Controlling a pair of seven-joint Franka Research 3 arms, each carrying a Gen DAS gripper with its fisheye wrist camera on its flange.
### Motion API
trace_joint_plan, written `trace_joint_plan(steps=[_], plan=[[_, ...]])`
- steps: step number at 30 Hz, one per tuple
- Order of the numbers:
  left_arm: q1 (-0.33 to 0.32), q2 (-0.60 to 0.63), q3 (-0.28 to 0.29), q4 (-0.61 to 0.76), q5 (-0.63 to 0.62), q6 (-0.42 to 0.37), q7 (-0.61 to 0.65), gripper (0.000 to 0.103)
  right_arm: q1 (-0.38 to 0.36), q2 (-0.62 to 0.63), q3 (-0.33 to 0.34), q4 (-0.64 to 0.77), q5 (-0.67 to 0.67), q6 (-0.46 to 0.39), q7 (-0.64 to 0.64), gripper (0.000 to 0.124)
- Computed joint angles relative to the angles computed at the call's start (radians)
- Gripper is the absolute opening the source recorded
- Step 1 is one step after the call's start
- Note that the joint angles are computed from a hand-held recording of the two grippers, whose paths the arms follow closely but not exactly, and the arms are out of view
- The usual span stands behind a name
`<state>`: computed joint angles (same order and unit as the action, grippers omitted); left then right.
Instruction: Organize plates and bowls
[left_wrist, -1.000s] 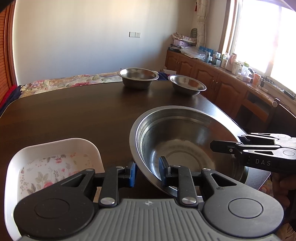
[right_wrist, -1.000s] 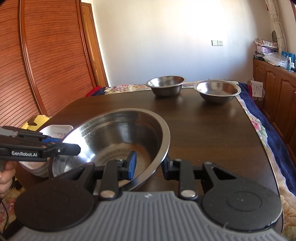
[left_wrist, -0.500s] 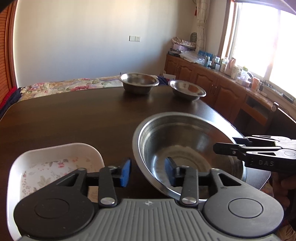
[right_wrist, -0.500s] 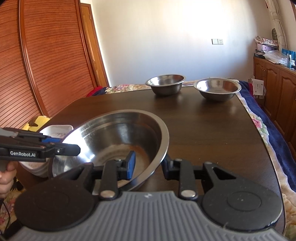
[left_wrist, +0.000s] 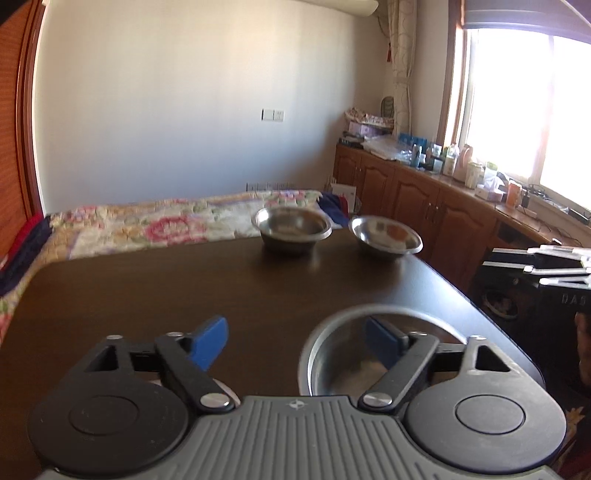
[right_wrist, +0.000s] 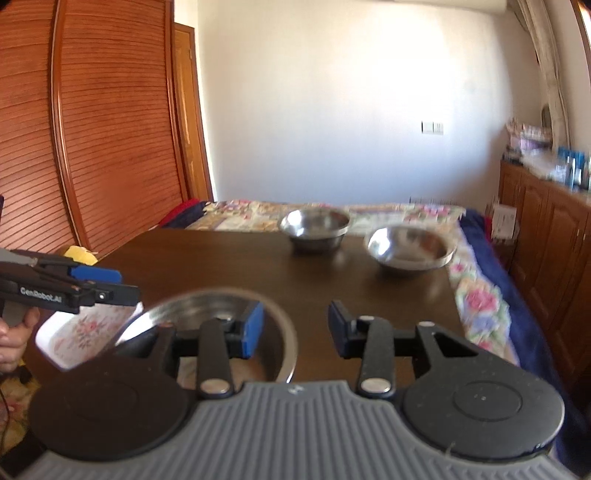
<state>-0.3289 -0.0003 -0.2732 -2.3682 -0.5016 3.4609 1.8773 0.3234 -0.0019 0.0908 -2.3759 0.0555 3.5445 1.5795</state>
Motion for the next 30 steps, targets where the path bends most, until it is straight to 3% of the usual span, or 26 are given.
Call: trace_joint_plan(steps=[3,5,8,10,13,15,18,25,30], plan=[[0.005,0.022,0.018,0.040,0.047,-0.005,-0.011,0.091,0.008,0.024,0.003,0.065,0.114,-0.014,-0.155,0.046],[-0.019,0.039,0.045,0.074,0.008,-0.012,0.042,0.092,0.023,0.046,0.000,0.111,0.205,-0.026,-0.275,0.047],[-0.077,0.074,0.107,0.137,-0.046,-0.036,0.124,0.092,-0.011,0.086,0.007,0.175,0.136,-0.048,-0.254,0.048],[-0.151,0.103,0.182,0.186,-0.096,-0.057,0.189,0.091,-0.065,0.118,0.035,0.225,0.043,-0.082,-0.184,0.048],[-0.348,0.158,0.392,0.269,-0.167,-0.104,0.271,0.091,-0.171,0.183,0.113,0.306,-0.086,-0.117,-0.084,0.048],[-0.398,0.197,0.459,0.315,-0.146,-0.135,0.261,0.091,-0.249,0.226,0.185,0.355,-0.142,-0.137,-0.040,0.048],[-0.352,0.248,0.435,0.383,-0.098,-0.184,0.232,0.085,-0.350,0.297,0.288,0.428,-0.180,-0.174,-0.022,0.048],[-0.310,0.389,0.439,0.572,0.001,-0.284,0.127,0.076,-0.433,0.441,0.403,0.595,-0.131,-0.286,-0.126,0.046],[-0.279,0.494,0.438,0.711,0.061,-0.360,0.033,0.069,-0.449,0.529,0.446,0.717,-0.078,-0.377,-0.206,0.043]])
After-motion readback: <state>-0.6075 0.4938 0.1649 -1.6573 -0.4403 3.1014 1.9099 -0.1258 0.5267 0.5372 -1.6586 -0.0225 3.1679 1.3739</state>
